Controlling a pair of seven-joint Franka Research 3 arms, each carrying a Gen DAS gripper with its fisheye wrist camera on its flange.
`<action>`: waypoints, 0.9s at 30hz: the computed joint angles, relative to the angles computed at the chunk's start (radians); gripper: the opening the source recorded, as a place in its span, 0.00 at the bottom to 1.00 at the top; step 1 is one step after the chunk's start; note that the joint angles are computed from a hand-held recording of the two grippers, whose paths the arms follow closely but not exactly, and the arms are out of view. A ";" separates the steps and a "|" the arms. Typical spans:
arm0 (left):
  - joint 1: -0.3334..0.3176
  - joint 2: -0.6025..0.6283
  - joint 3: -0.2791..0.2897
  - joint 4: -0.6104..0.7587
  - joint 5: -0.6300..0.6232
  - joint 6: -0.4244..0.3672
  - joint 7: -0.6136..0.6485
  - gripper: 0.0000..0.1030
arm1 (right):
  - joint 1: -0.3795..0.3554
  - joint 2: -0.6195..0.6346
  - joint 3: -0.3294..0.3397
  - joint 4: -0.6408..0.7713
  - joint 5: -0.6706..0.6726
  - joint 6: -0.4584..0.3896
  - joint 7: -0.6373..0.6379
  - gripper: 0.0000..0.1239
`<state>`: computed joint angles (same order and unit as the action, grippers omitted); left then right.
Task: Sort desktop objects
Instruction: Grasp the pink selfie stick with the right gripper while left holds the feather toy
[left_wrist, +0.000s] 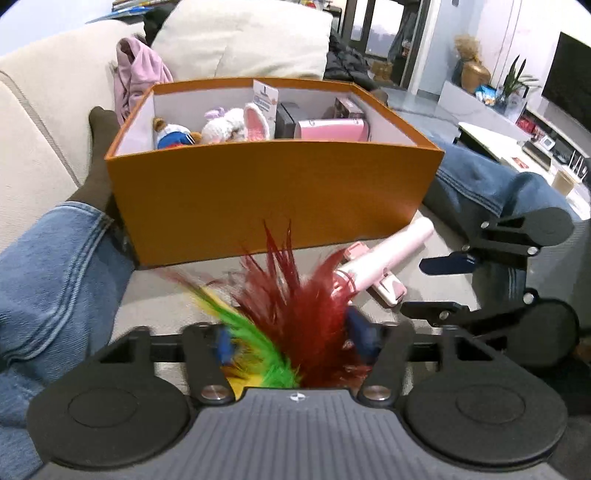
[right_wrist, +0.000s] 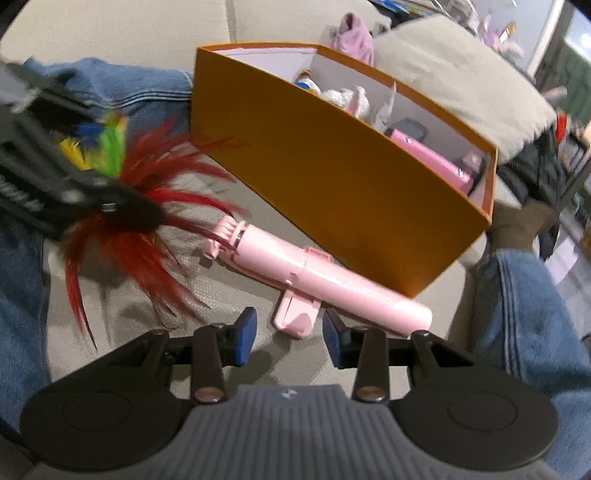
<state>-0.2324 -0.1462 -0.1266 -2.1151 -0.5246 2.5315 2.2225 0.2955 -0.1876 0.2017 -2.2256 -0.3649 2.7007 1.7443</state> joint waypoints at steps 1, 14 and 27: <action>0.002 0.004 -0.002 0.002 0.013 -0.004 -0.007 0.36 | -0.010 0.002 0.014 0.001 -0.047 -0.008 0.019 0.33; 0.026 0.012 0.005 0.007 -0.034 -0.056 -0.056 0.15 | 0.061 0.081 0.047 0.018 -0.670 -0.158 0.150 0.14; 0.032 0.012 0.008 0.005 -0.058 -0.066 -0.078 0.14 | 0.110 0.013 0.000 -0.004 -0.849 -0.106 0.262 0.05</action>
<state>-0.2001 -0.1340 -0.1187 -2.1101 -0.5830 2.4651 2.1450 0.4059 -0.1744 0.2012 -2.2294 -1.2142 2.5950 2.0062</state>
